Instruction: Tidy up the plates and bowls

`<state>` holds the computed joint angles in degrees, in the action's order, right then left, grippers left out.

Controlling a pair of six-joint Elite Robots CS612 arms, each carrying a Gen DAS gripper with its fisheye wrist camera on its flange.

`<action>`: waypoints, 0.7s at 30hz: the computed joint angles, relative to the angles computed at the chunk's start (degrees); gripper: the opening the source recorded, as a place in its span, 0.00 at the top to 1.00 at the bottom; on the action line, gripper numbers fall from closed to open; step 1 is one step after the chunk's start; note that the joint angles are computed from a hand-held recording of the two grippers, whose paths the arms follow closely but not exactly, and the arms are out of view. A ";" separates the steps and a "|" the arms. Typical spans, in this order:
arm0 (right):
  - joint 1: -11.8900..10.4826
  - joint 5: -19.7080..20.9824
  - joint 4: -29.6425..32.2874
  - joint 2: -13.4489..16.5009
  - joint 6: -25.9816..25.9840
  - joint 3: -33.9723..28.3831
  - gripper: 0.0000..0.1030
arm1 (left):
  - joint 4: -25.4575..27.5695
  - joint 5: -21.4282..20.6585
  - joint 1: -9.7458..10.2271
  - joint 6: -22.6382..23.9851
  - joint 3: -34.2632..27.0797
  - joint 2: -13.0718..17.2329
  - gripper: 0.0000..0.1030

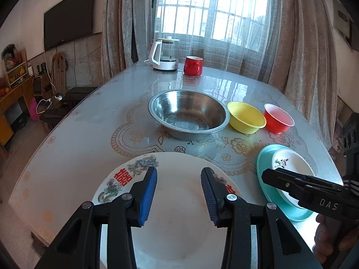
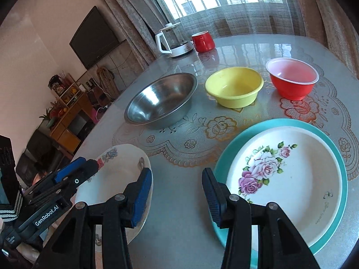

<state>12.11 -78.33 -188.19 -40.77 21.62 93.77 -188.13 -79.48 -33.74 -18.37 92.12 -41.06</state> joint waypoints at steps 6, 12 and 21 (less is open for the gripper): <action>0.69 4.11 3.12 1.66 -1.00 -2.79 0.54 | -2.12 0.13 2.64 -4.46 2.06 -0.28 0.58; 0.86 6.11 5.57 2.91 -0.74 -4.29 0.54 | -5.49 -2.09 5.11 -6.91 3.76 0.09 0.51; 1.03 9.48 5.56 3.99 -0.32 -5.21 0.54 | -3.46 -9.57 6.83 -5.85 4.01 1.02 0.53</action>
